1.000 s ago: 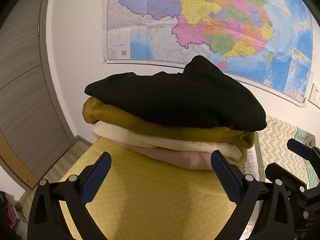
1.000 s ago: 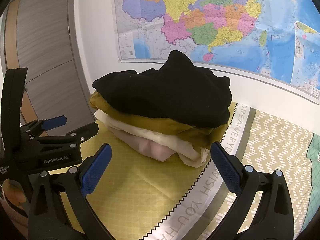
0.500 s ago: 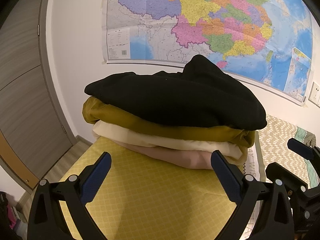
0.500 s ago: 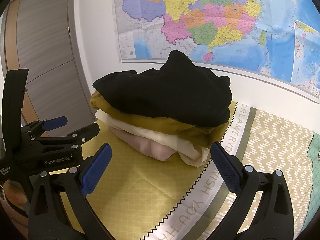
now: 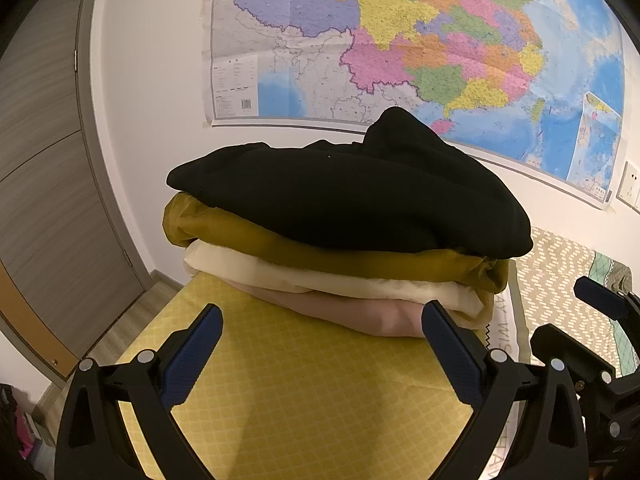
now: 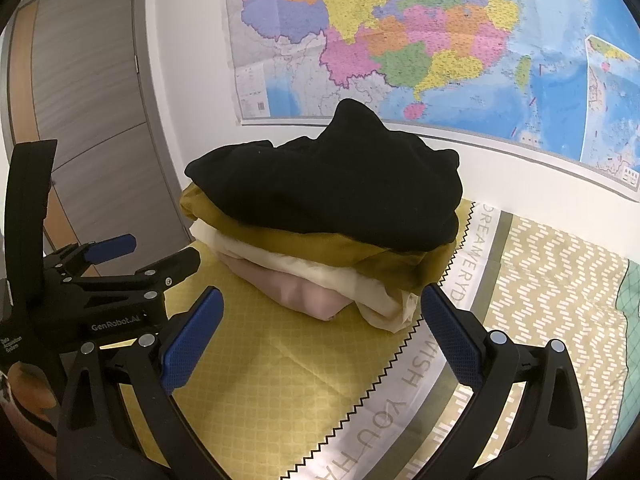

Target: Fold large clothes

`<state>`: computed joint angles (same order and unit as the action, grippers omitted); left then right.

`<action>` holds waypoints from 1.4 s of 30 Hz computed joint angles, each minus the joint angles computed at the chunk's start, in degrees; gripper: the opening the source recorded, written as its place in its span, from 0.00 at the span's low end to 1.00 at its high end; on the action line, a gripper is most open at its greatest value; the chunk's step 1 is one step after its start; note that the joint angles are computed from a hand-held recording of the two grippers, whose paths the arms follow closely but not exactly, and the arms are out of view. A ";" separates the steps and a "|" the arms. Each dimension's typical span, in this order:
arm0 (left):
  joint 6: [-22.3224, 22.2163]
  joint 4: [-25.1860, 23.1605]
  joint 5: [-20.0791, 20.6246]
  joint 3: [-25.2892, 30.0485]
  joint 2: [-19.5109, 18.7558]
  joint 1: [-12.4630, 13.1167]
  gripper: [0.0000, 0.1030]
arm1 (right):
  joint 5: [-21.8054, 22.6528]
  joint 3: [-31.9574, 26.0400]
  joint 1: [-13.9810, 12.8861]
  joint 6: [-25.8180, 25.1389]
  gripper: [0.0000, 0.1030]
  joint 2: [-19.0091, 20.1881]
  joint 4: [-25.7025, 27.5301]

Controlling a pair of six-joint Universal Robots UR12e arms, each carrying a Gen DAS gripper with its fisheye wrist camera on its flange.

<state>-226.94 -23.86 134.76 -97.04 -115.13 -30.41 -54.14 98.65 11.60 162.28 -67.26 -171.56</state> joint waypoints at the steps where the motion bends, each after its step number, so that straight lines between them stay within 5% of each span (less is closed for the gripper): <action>1: 0.04 -0.04 0.04 0.05 -0.02 -0.02 0.94 | 0.11 -0.04 -0.02 -0.03 0.95 0.04 0.05; 42: -0.85 -0.48 2.07 0.07 -0.26 -1.10 0.94 | 0.86 0.77 -0.16 0.88 0.95 -0.37 -1.25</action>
